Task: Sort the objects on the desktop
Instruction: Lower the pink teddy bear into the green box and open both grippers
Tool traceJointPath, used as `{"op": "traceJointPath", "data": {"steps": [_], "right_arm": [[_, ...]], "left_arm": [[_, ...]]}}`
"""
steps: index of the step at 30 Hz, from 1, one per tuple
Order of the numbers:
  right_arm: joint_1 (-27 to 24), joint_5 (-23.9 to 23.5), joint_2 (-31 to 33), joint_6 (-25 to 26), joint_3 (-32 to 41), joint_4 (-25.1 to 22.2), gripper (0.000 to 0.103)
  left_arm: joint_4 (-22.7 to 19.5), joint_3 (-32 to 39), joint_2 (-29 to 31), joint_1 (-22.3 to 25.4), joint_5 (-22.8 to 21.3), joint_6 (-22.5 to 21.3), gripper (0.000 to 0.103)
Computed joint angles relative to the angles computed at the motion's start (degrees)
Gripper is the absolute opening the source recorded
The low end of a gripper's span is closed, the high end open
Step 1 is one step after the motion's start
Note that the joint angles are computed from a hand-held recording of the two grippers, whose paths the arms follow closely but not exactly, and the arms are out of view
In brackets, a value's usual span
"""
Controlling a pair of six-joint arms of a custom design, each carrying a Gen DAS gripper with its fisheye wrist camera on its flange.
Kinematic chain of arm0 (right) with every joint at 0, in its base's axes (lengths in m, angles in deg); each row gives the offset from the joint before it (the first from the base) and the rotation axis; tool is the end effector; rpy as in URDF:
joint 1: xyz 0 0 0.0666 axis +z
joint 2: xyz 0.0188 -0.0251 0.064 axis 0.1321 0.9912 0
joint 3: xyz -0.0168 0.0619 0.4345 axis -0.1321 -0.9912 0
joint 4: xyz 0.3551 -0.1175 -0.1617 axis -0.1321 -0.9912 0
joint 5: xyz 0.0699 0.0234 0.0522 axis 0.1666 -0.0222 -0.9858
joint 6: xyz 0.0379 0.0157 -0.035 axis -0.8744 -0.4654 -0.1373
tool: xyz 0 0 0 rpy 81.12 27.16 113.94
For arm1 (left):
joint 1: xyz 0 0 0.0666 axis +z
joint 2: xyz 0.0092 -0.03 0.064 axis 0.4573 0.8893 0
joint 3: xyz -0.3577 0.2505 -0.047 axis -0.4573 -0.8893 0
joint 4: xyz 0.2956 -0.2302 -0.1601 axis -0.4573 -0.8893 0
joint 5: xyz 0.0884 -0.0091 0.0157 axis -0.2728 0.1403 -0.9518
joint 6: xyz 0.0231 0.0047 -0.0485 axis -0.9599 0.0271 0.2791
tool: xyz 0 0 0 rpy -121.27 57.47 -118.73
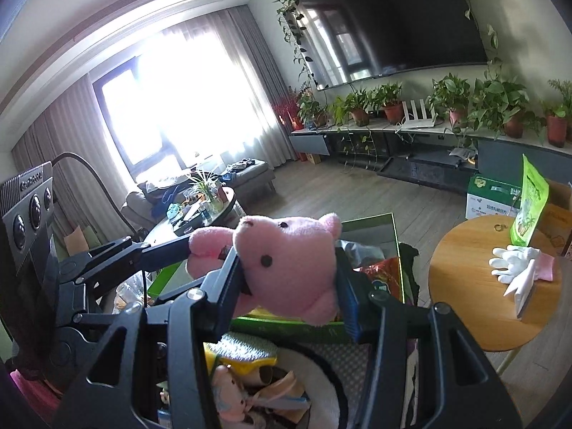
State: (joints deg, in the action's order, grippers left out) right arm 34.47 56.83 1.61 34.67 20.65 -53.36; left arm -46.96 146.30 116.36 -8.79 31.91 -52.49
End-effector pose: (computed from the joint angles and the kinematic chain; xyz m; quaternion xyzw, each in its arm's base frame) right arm 0.4582 0.2171 0.4879 0.1488 0.8196 0.1304 0.5378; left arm 0.5312 -0.3923 0.5215 0.4166 0.7811 -0.1354 0.4451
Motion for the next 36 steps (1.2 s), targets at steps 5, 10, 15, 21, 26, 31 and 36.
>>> {"op": "traceJointPath", "data": {"steps": [5, 10, 15, 21, 26, 31, 36], "right_arm": [[-2.58, -2.85, 2.23, 0.56, 1.17, 0.73, 0.05], [-5.35, -6.41, 4.52, 1.0, 1.82, 2.49, 0.05], [-7.96, -9.56, 6.95, 0.15, 2.89, 3.58, 0.05], [-10.42, -12.25, 9.53, -0.38, 3.78, 5.34, 0.05], [-12.44, -15.17, 11.83, -0.97, 5.08, 5.54, 0.05], [-13.62, -16.14, 13.68, -1.14, 5.78, 5.68, 0.05], [-14.62, -17.42, 15.64, -1.45, 6.96, 5.73, 0.053]], "left_arm": [[-2.94, 5.61, 4.35, 0.2, -0.67, 0.47, 0.047], [-4.81, 10.81, 8.52, 0.18, -1.87, 0.66, 0.047], [-7.36, 16.41, 12.89, 0.13, -2.44, 0.66, 0.048], [-10.68, 23.61, 18.11, -0.14, -4.04, 0.1, 0.047], [-13.11, 28.73, 22.05, -0.18, -4.58, 0.49, 0.048], [-17.4, 35.72, 26.53, -0.4, -6.08, 0.39, 0.048], [-26.01, 47.93, 33.38, -0.35, -7.49, 1.03, 0.053]]}}
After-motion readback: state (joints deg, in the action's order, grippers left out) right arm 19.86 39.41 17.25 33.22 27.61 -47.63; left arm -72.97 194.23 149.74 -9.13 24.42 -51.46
